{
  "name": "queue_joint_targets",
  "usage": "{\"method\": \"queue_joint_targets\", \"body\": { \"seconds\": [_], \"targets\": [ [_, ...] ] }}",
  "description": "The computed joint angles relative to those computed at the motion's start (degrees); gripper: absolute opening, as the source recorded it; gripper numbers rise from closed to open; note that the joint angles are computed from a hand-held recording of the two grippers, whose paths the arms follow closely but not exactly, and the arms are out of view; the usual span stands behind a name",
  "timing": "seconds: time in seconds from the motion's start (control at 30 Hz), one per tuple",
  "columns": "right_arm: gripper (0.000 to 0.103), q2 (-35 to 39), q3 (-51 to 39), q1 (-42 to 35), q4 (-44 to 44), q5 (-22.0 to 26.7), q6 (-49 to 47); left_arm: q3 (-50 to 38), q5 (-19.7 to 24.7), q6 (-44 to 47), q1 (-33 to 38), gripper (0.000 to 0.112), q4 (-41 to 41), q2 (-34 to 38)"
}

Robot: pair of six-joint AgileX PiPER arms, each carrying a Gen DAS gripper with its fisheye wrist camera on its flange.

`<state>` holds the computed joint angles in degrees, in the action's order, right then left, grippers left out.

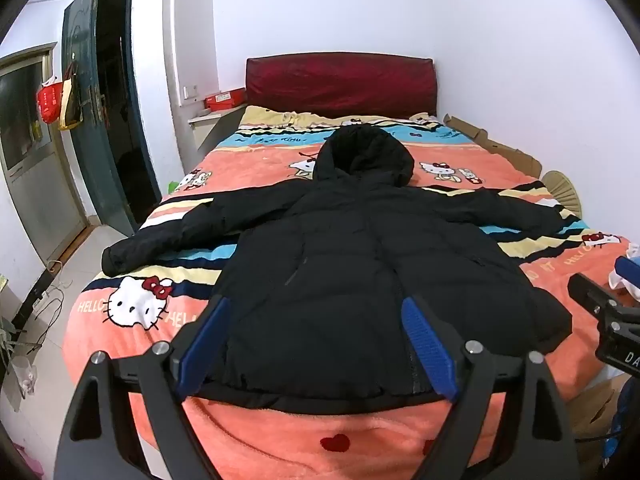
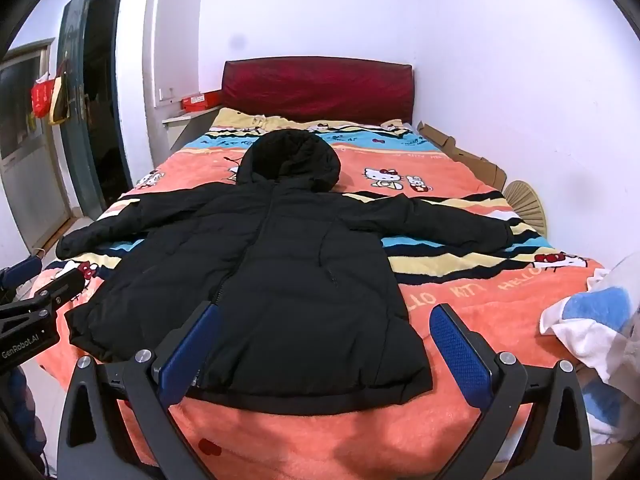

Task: Fold large clothes
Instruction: 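Move both grippers toward the black jacket's hem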

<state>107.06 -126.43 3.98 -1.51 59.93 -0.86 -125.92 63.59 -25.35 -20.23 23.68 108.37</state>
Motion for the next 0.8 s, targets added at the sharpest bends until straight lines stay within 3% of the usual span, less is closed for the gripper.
{"method": "queue_joint_targets", "body": {
  "seconds": [0.17,0.43,0.8],
  "targets": [
    [0.103,1.0,-1.7,-0.1,-0.1,0.8,-0.1,-2.1,0.5,0.6,0.2,0.087,-0.9,1.2],
    [0.103,2.0,-1.7,-0.5,0.0,-0.3,-0.5,2.9,-4.2,-2.3,1.0,0.087,-2.6,-1.0],
    [0.103,3.3,-3.6,0.4,-1.5,1.2,0.5,-0.8,-2.0,1.3,1.9,0.087,-5.3,1.5]
  ]
}}
